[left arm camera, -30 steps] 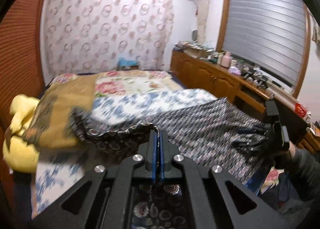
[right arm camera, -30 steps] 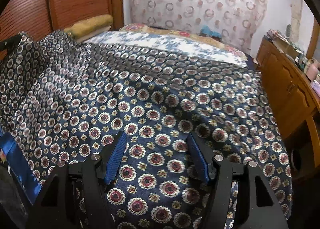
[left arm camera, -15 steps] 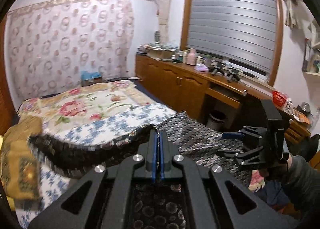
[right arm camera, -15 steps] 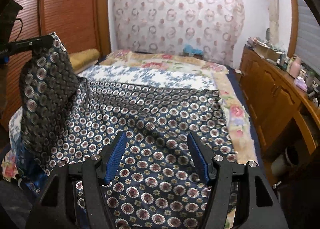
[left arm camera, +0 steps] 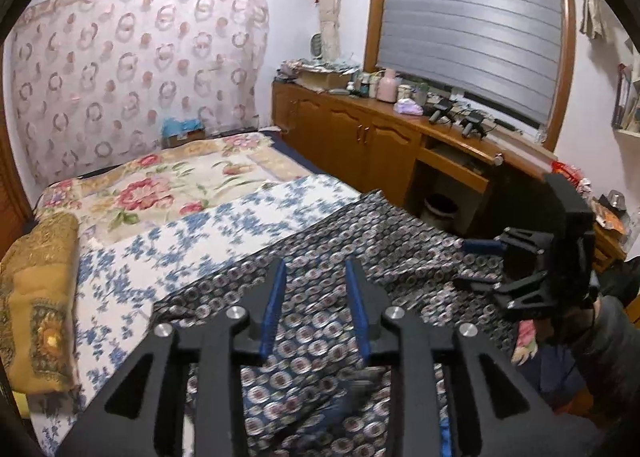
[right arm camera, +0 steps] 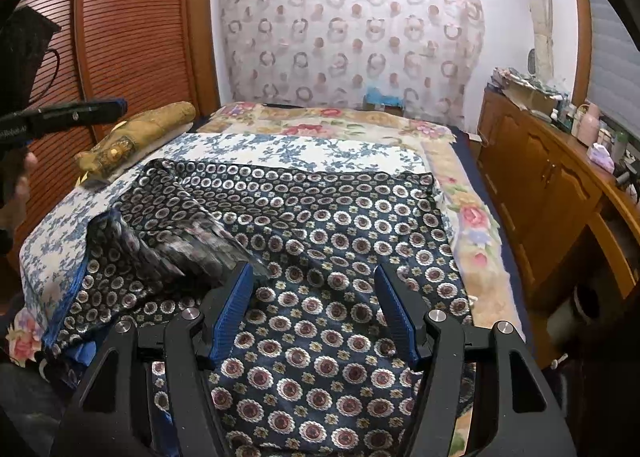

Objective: Fold small clothes

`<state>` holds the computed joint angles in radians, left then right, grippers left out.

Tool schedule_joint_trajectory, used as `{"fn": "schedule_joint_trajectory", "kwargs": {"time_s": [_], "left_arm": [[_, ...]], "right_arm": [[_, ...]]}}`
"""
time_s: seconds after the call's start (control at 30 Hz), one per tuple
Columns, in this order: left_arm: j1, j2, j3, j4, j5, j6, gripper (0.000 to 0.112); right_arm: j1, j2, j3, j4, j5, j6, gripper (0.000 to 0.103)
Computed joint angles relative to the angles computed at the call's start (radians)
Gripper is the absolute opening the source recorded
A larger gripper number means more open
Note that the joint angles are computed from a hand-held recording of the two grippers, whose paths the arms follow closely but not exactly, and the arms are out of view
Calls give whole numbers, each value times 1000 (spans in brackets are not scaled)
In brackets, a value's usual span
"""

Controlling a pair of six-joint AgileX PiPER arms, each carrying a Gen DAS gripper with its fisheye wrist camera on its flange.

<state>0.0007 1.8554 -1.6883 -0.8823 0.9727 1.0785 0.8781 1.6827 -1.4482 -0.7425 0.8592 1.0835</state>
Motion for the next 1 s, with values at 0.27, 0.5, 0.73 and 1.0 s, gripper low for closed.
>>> {"fn": "schedule_joint_trajectory", "kwargs": {"time_s": [0.27,0.5,0.73,1.0], "left_arm": [[77,17,73,12,-54,58,38],[146,64,118,33,-112,79,38],[201,116,126,69,-165,59,38],[218,163,111,135,-221,8,38]], "right_arm": [[-9,89,-105,53,-26,-79,64],[-16,201,-246,133,-41,-189,64],[-30,318,-393,245,-13,-337,64],[-50,390,-467,327,23,-428,65]]}}
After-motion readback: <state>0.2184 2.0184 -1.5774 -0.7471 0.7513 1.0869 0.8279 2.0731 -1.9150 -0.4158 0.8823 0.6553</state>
